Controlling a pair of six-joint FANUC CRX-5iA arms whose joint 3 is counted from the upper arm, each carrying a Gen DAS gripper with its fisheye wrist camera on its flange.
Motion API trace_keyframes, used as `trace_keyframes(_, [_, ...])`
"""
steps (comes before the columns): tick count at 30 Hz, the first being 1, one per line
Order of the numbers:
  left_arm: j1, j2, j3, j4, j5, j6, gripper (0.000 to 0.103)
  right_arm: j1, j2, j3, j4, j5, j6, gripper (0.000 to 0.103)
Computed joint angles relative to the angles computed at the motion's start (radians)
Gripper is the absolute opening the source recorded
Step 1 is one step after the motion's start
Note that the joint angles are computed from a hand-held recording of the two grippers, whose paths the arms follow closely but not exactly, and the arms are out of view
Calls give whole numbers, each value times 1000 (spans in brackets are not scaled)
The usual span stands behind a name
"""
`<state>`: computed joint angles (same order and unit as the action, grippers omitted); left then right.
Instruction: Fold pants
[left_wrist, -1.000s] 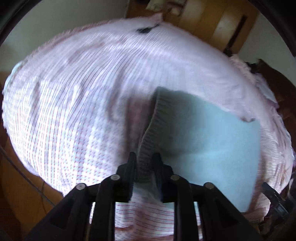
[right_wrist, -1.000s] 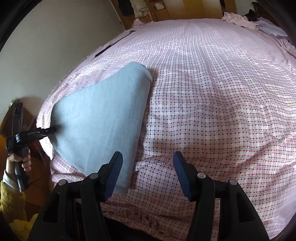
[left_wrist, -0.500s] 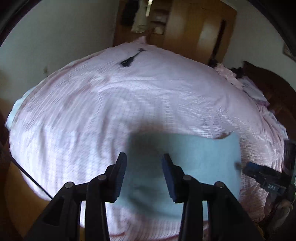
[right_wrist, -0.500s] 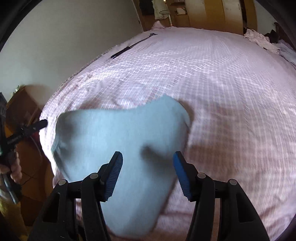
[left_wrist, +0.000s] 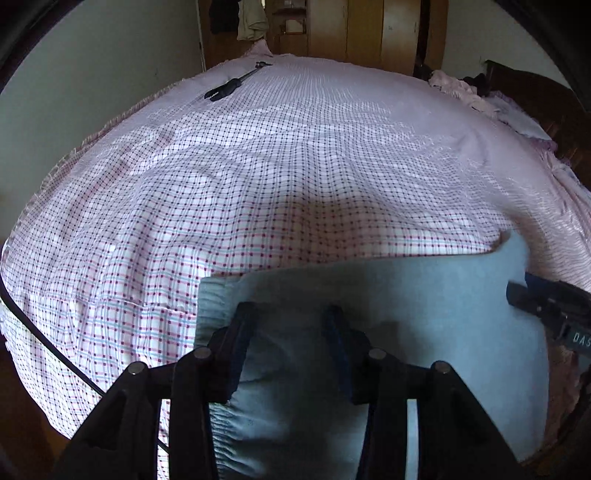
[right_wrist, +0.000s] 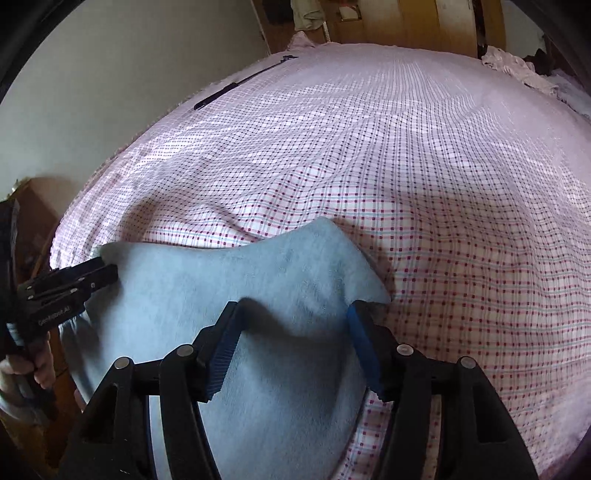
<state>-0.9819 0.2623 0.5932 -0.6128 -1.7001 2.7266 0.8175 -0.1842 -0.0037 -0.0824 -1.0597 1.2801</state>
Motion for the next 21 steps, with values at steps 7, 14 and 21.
trace_keyframes(7, [-32,-1,40,7,-53,49,45,-13,-86,-7,-64,-74,1,53])
trace_keyframes(14, [-126,21,129,-17,-133,142,44,14,-173,-44,-87,-119,-54,53])
trace_keyframes(21, [-184,71,220,-16,-178,143,44,35,-193,-43,-105,-173,-103,53])
